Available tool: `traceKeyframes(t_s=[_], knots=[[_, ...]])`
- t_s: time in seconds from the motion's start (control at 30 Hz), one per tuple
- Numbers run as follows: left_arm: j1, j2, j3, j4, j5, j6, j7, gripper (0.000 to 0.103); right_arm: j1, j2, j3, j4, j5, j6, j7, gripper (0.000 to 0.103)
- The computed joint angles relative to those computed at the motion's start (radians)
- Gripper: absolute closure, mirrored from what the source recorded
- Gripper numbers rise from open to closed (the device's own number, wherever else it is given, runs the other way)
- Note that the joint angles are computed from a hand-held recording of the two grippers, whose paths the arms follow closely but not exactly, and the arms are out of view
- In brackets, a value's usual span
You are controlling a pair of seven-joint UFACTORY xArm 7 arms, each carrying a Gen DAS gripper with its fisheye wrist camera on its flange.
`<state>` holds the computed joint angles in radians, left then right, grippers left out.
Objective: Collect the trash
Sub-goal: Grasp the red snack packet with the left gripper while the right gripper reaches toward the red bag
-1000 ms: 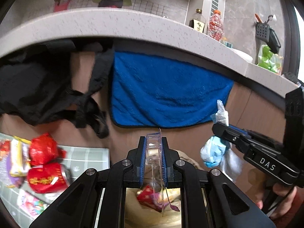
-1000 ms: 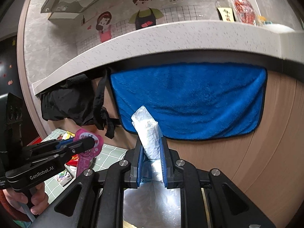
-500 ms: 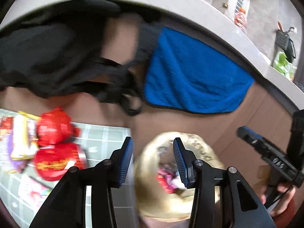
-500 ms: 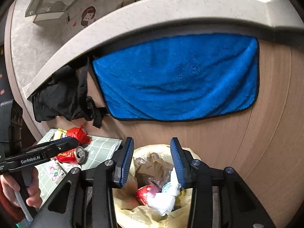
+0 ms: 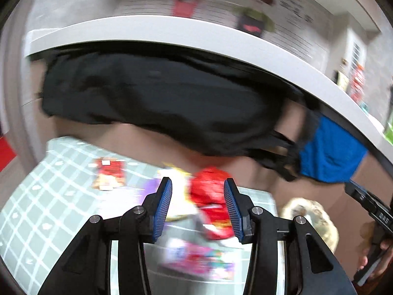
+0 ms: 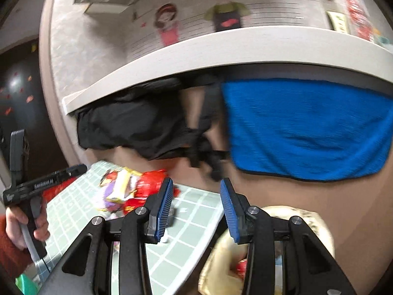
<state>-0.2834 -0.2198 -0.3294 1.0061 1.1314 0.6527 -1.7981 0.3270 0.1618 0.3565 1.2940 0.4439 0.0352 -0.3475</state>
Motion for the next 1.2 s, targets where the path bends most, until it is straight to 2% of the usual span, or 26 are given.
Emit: traceKeyframes(t_s=[0.1,0.2,0.37,0.43,0.5,0.6,0.7,0.73,0.8,0.87,0.97,1.03,1.1,1.13,1.2], knots=[[0.034,-0.129,0.034,-0.127,-0.032,-0.014,-0.011,0.058,0.081,0.031,-0.057,0.040,-0.116,0.029,0.114,0.065],[0.069,-0.270,0.062,-0.241,-0.105,0.002,0.038,0.058,0.157,0.067,-0.114,0.087,-0.244,0.045,0.229,0.065],[0.110,-0.433,0.095,-0.359,-0.202,0.027,0.144,0.057,0.229,0.157,-0.154,0.196,-0.387,0.087,0.352,0.065],[0.127,-0.467,0.110,-0.395,-0.227,-0.001,0.172,0.056,0.249,0.200,-0.157,0.244,-0.424,0.107,0.381,0.065],[0.153,-0.468,0.128,-0.423,-0.236,-0.077,0.182,0.055,0.251,0.232,-0.145,0.277,-0.438,0.126,0.387,0.065],[0.189,-0.374,0.186,-0.434,-0.256,-0.285,0.202,0.054,0.255,0.273,-0.130,0.320,-0.451,0.154,0.382,0.065],[0.251,-0.225,0.195,-0.396,-0.272,-0.442,0.221,0.054,0.255,0.293,-0.124,0.333,-0.457,0.164,0.367,0.065],[0.284,-0.170,0.179,-0.368,-0.265,-0.464,0.224,0.054,0.255,0.297,-0.127,0.334,-0.460,0.168,0.364,0.065],[0.341,-0.051,0.139,-0.292,-0.253,-0.459,0.242,0.054,0.241,0.300,-0.117,0.333,-0.451,0.175,0.350,0.065],[0.360,0.051,0.131,-0.222,-0.283,-0.433,0.281,0.054,0.222,0.303,-0.105,0.330,-0.435,0.180,0.330,0.065],[0.344,0.165,0.164,-0.138,-0.286,-0.395,0.273,0.055,0.196,0.311,-0.094,0.329,-0.412,0.182,0.303,0.065],[0.320,0.232,0.192,-0.087,-0.350,-0.367,0.318,0.062,0.183,0.318,-0.089,0.331,-0.397,0.186,0.288,0.065],[0.299,0.266,0.224,-0.061,-0.326,-0.375,0.280,0.065,0.178,0.332,-0.087,0.344,-0.391,0.194,0.272,0.065],[0.283,0.275,0.237,-0.045,-0.299,-0.364,0.256,0.074,0.180,0.340,-0.090,0.353,-0.391,0.199,0.268,0.065],[0.256,0.294,0.256,-0.018,-0.308,-0.357,0.282,0.091,0.182,0.360,-0.090,0.379,-0.388,0.209,0.257,0.065]])
